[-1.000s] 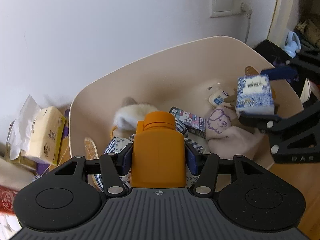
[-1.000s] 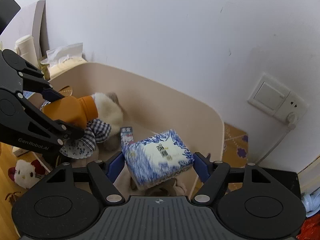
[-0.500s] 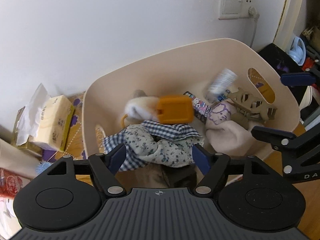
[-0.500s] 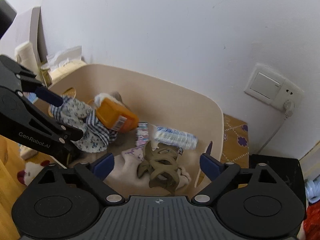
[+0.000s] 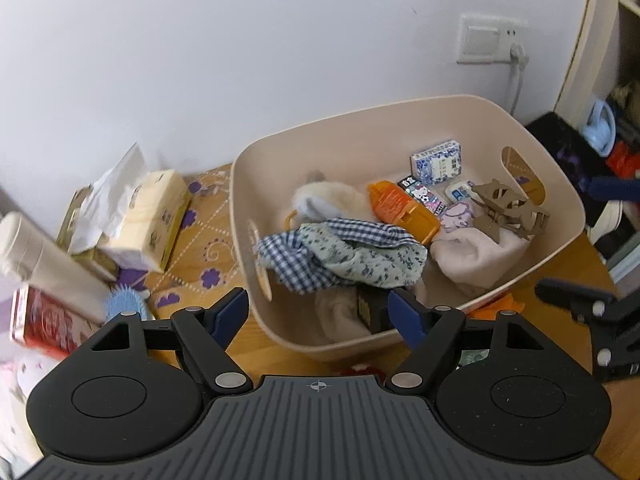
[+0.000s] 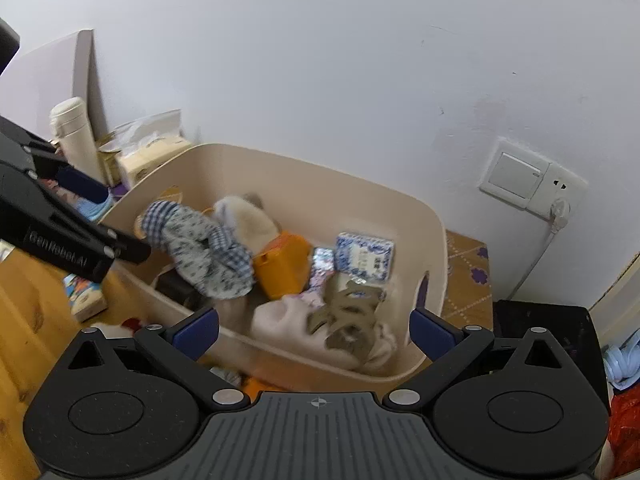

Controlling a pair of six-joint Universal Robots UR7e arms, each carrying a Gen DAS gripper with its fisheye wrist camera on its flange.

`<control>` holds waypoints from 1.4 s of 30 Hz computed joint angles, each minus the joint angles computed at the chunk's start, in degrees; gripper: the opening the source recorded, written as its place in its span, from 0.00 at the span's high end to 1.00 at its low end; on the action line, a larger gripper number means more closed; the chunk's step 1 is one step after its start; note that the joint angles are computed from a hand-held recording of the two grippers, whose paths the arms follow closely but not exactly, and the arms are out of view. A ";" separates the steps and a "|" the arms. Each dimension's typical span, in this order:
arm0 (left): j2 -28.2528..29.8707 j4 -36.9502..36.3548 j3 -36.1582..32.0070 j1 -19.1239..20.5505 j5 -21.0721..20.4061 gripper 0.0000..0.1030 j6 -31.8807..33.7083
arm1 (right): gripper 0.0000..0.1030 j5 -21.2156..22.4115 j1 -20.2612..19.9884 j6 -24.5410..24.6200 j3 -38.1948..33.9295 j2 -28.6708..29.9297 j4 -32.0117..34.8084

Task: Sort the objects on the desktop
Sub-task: 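Withdraw both tools from the basket, then reach and close the left tool on the brown hair clip while the right tool grasps the round tin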

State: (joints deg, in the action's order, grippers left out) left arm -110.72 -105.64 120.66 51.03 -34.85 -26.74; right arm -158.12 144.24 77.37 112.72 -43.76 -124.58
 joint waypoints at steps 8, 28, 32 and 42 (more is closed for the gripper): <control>-7.25 6.23 2.84 -2.02 -0.24 0.20 -3.98 | 0.00 2.72 2.67 0.05 -1.89 2.83 -0.65; -20.35 19.66 11.86 -4.07 -8.55 0.20 -9.03 | 0.00 13.55 4.29 -0.99 -5.06 14.12 -11.70; -22.15 19.77 13.48 -5.15 -10.27 0.20 -10.20 | 0.00 15.21 4.83 -2.41 -5.10 15.63 -13.42; -21.10 13.26 15.96 -2.79 -13.40 0.20 -7.98 | 0.00 15.84 3.97 -8.33 -5.39 18.80 -19.57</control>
State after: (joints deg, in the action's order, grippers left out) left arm -131.82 -92.38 136.61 48.24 -48.25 -34.72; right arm -142.28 148.20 69.04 107.33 -24.96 -144.15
